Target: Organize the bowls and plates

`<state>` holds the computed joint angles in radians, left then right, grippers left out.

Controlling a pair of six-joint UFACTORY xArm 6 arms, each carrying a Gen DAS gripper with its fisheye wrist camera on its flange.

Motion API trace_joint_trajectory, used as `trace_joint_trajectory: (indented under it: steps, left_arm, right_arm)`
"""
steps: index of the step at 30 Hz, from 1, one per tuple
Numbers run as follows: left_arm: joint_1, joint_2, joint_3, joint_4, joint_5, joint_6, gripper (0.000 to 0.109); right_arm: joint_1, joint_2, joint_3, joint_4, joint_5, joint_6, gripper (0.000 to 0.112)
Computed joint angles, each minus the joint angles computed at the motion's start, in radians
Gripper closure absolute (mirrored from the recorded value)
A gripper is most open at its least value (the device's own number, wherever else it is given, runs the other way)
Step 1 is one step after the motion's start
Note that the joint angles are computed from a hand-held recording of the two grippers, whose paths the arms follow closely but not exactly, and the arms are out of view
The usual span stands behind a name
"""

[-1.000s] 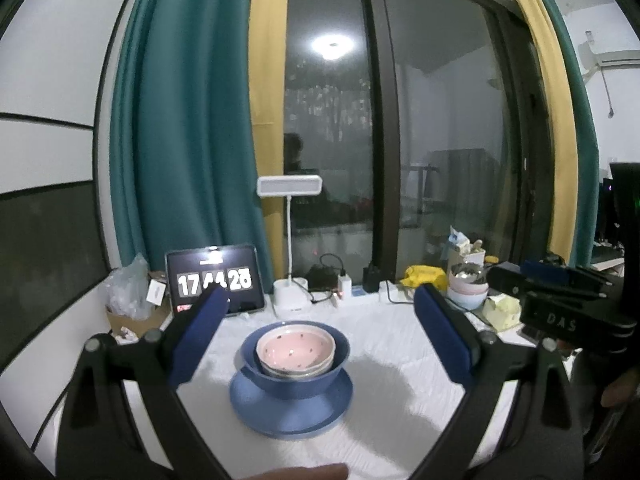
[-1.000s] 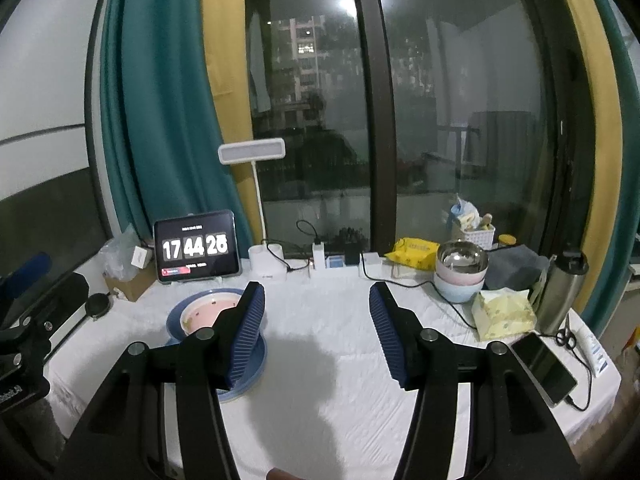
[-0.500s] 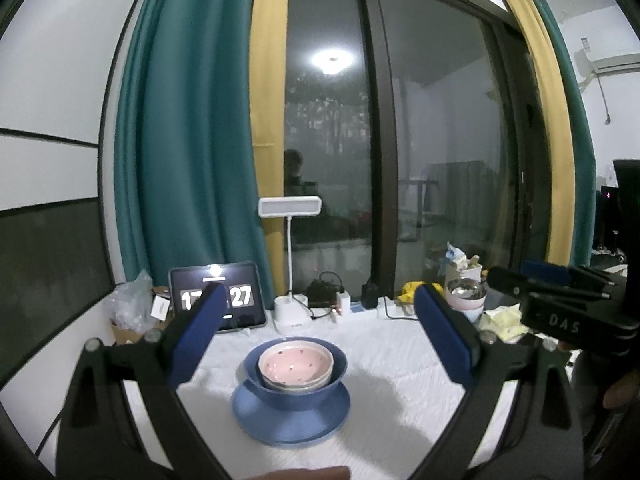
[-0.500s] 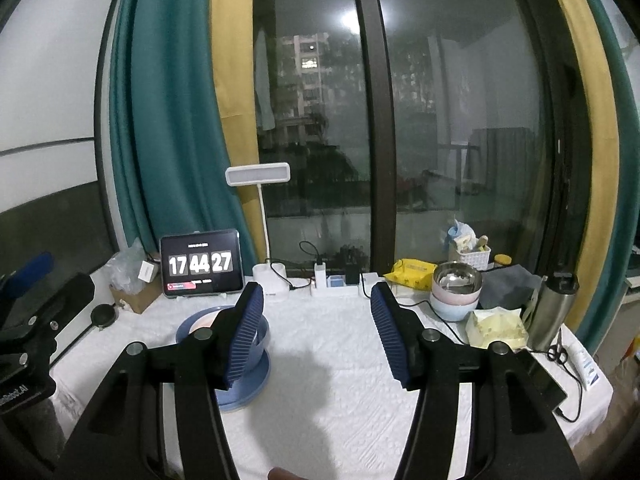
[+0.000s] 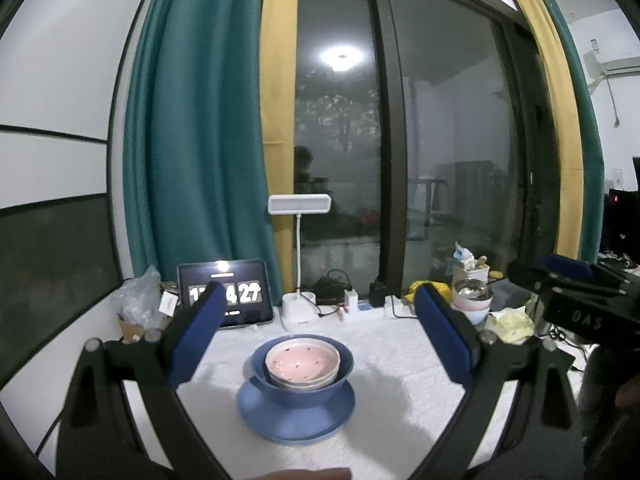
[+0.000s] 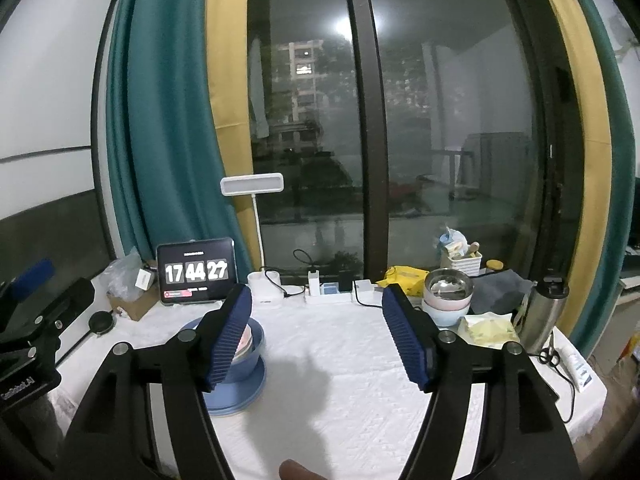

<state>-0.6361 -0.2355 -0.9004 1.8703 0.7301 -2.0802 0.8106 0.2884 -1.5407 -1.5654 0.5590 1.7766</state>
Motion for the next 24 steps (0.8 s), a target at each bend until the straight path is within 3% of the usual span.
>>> trace_joint_trajectory:
  steps: [24]
  left_arm:
    - [-0.016, -0.006, 0.007, -0.023, 0.007, 0.015, 0.013]
  right_arm:
    - [-0.004, -0.006, 0.007, -0.003, -0.002, 0.006, 0.041]
